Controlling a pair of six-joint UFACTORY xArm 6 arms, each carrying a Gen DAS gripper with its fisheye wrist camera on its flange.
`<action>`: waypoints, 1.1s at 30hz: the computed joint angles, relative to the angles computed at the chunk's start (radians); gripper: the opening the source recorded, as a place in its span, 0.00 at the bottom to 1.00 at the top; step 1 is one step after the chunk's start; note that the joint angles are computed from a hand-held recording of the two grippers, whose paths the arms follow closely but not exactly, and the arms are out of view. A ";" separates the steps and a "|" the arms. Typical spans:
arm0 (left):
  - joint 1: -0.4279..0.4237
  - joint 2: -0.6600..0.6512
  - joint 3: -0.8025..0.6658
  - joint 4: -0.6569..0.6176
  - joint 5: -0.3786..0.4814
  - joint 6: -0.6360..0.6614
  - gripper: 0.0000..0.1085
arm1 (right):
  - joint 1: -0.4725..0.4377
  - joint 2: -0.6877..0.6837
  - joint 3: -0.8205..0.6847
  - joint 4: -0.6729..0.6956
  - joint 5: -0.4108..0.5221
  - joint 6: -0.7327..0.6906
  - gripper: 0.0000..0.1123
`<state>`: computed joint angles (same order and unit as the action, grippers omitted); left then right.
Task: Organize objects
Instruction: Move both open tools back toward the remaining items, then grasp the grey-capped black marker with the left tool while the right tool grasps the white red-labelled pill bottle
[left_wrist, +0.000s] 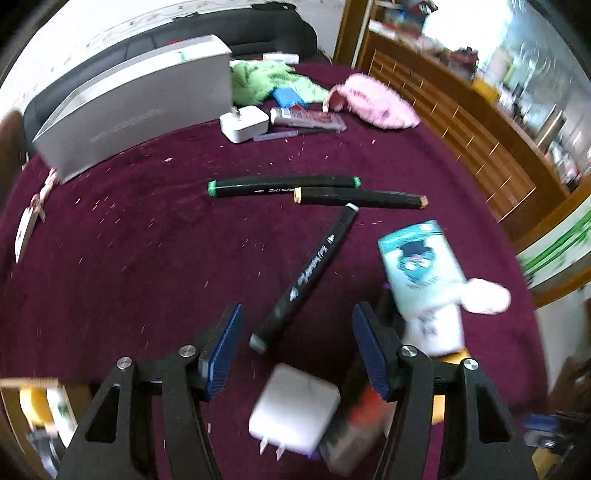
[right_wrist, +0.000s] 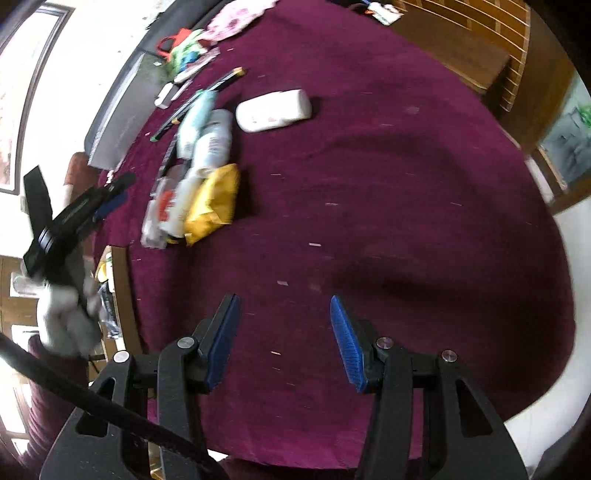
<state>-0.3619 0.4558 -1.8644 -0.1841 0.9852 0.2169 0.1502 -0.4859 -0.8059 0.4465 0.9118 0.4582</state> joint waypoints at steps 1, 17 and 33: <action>-0.007 0.021 -0.019 0.018 0.001 -0.004 0.50 | -0.014 -0.016 0.014 -0.002 0.010 0.001 0.44; -0.035 0.117 -0.102 0.098 0.013 -0.055 0.45 | -0.075 0.000 0.012 0.017 0.044 -0.033 0.44; -0.055 0.119 -0.108 0.085 0.026 -0.025 0.49 | -0.056 0.002 0.014 0.007 0.052 -0.010 0.44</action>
<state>-0.4168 0.5753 -1.9724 -0.0995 1.0112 0.1921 0.0941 -0.4838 -0.7921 0.4538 0.9642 0.4484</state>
